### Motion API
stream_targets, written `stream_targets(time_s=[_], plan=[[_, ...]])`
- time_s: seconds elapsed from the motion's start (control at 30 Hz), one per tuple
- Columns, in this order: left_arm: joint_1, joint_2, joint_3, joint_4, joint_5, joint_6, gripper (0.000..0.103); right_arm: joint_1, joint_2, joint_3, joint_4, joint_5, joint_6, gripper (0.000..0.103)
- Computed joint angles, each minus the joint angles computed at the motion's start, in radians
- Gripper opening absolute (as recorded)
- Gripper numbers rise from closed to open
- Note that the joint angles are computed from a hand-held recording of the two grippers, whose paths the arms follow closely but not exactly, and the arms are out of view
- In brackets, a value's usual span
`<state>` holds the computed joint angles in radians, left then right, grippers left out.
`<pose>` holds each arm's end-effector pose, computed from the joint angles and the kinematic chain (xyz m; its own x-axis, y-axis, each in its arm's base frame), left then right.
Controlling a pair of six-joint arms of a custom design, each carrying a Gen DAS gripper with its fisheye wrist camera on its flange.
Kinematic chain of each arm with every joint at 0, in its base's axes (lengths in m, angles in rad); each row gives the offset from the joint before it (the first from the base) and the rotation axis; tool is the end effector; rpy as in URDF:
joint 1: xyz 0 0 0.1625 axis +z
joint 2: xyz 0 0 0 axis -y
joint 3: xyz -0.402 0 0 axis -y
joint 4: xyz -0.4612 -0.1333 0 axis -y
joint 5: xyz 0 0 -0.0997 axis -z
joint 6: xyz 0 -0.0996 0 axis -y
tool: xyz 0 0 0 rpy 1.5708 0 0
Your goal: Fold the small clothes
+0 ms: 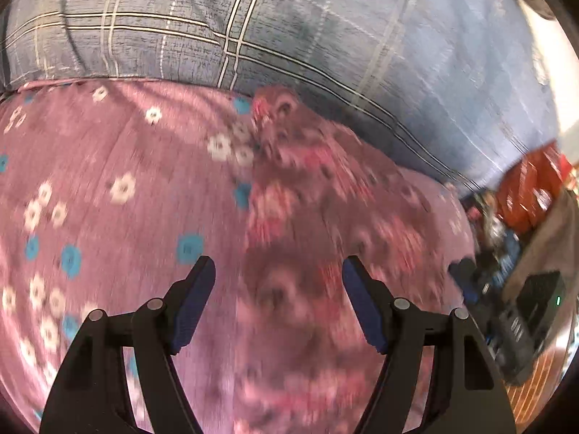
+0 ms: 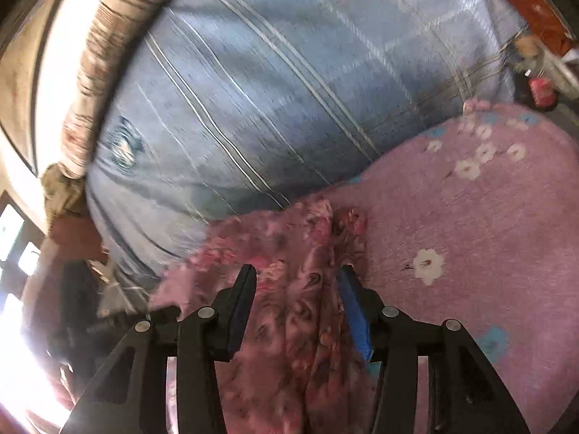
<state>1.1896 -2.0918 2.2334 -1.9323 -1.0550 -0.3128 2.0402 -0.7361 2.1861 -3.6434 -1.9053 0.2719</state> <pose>0.0307 -0.4138 0.3833 -0.9181 -0.0659 -0.3909 0.0847 0.9308 -0.3557 0.3111 -0.3909 -0.0437 -0.9936 -0.0525 0.1003 -0.1045 0.7668 -0.6334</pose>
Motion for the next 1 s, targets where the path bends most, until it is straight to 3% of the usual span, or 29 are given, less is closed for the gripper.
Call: stream_targets(time_s=[0.07, 0.1, 0.2, 0.3, 0.4, 0.5, 0.73, 0.83, 0.9, 1.0], plan=[[0.030, 0.041, -0.013, -0.024, 0.037, 0.025, 0.072, -0.013, 0.023, -0.028, 0.052, 0.009, -0.002, 0.034], [0.040, 0.076, -0.019, -0.045, 0.057, 0.032, 0.074, -0.007, 0.040, -0.047, 0.070, -0.014, -0.015, 0.008], [0.096, 0.152, -0.044, -0.073, 0.025, 0.039, 0.078, -0.009, 0.057, -0.051, 0.056, -0.050, -0.001, 0.009], [0.042, 0.109, -0.013, -0.062, 0.091, 0.046, 0.075, -0.039, 0.049, -0.024, 0.008, 0.008, 0.016, 0.013], [-0.053, -0.007, 0.060, -0.044, 0.195, 0.072, 0.075, -0.041, 0.014, 0.011, -0.023, 0.044, 0.009, 0.021], [-0.116, -0.087, 0.107, -0.018, 0.251, 0.071, 0.075, -0.033, 0.005, 0.030, -0.067, 0.032, 0.015, 0.039], [-0.197, -0.163, 0.138, 0.063, 0.322, 0.039, 0.075, -0.005, 0.017, 0.013, -0.007, 0.040, -0.022, 0.040], [-0.190, -0.143, 0.134, 0.059, 0.332, 0.031, 0.075, 0.010, 0.011, 0.005, 0.069, -0.016, -0.018, 0.048], [-0.182, -0.125, 0.125, 0.095, 0.332, -0.002, 0.075, 0.023, 0.019, -0.008, 0.121, -0.072, -0.036, 0.046], [-0.135, -0.143, 0.093, 0.162, 0.204, -0.021, 0.075, 0.021, -0.019, 0.022, 0.137, -0.036, -0.027, 0.048]])
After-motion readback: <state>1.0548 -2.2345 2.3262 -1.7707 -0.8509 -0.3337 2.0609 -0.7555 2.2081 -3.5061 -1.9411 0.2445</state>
